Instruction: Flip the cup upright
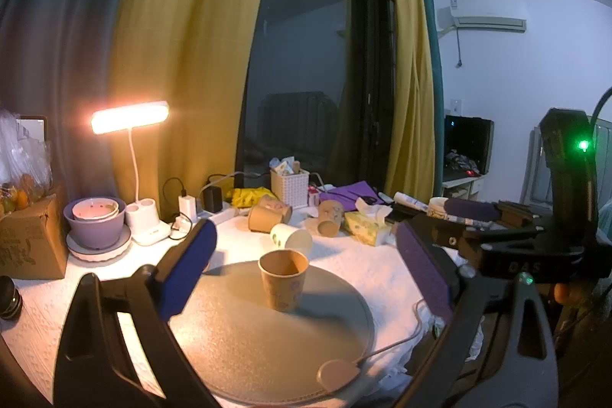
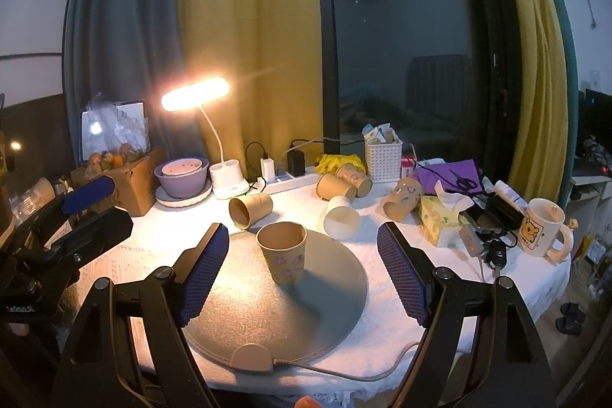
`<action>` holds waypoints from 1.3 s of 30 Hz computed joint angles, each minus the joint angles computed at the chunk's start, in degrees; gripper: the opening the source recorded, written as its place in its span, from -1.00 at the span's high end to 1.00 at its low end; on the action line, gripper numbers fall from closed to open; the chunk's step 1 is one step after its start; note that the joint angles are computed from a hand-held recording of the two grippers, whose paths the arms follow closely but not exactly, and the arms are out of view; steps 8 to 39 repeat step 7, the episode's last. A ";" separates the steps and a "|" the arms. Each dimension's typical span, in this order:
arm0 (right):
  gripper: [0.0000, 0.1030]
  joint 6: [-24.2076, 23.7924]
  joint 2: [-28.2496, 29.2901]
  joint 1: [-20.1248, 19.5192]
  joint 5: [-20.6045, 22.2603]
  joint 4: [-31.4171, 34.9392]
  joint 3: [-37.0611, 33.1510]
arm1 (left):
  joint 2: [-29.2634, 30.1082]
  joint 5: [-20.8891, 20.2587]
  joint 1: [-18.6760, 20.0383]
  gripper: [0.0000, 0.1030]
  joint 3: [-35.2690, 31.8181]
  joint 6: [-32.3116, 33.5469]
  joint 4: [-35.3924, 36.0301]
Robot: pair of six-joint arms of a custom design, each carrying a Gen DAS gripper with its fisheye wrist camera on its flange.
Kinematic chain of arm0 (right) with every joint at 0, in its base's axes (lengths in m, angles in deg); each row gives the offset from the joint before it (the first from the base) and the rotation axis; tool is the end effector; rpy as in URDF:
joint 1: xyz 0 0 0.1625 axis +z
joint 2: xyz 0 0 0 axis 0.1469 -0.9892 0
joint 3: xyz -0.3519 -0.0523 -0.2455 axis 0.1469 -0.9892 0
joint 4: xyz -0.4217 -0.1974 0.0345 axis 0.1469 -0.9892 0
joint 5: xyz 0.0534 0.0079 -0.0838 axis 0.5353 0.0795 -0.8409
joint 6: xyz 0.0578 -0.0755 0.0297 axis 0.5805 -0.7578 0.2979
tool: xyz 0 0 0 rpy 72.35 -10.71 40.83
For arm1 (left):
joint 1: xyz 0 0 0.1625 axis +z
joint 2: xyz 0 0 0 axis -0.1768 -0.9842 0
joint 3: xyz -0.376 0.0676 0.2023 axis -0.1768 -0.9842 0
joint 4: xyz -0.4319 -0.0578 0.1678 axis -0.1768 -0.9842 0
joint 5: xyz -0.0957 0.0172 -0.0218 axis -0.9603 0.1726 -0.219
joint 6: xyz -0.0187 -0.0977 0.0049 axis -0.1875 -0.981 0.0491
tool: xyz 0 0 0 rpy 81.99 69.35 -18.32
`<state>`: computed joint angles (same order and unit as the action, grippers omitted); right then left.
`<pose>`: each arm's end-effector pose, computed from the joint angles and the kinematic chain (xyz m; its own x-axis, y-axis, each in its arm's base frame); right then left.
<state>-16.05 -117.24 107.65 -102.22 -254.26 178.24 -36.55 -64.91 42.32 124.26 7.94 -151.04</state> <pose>0.2322 -0.3327 0.2884 -0.6946 0.0854 0.7143 -0.6276 0.4136 -0.6596 -0.3292 -0.4193 0.1661 -0.6023 0.6254 -0.4960 0.7273 0.1739 -0.6639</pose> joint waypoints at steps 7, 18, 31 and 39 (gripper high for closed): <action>-0.61 0.00 0.27 0.05 -0.12 -0.14 -0.16 | -0.12 0.14 -0.21 -0.86 0.19 -0.20 0.03; -0.61 0.00 0.27 0.05 -0.12 -0.14 -0.16 | -0.12 0.14 -0.21 -0.86 0.19 -0.20 0.03; -0.61 0.00 0.27 0.05 -0.12 -0.14 -0.16 | -0.12 0.14 -0.21 -0.86 0.19 -0.20 0.03; -0.61 0.00 0.27 0.05 -0.12 -0.14 -0.16 | -0.12 0.14 -0.21 -0.86 0.19 -0.20 0.03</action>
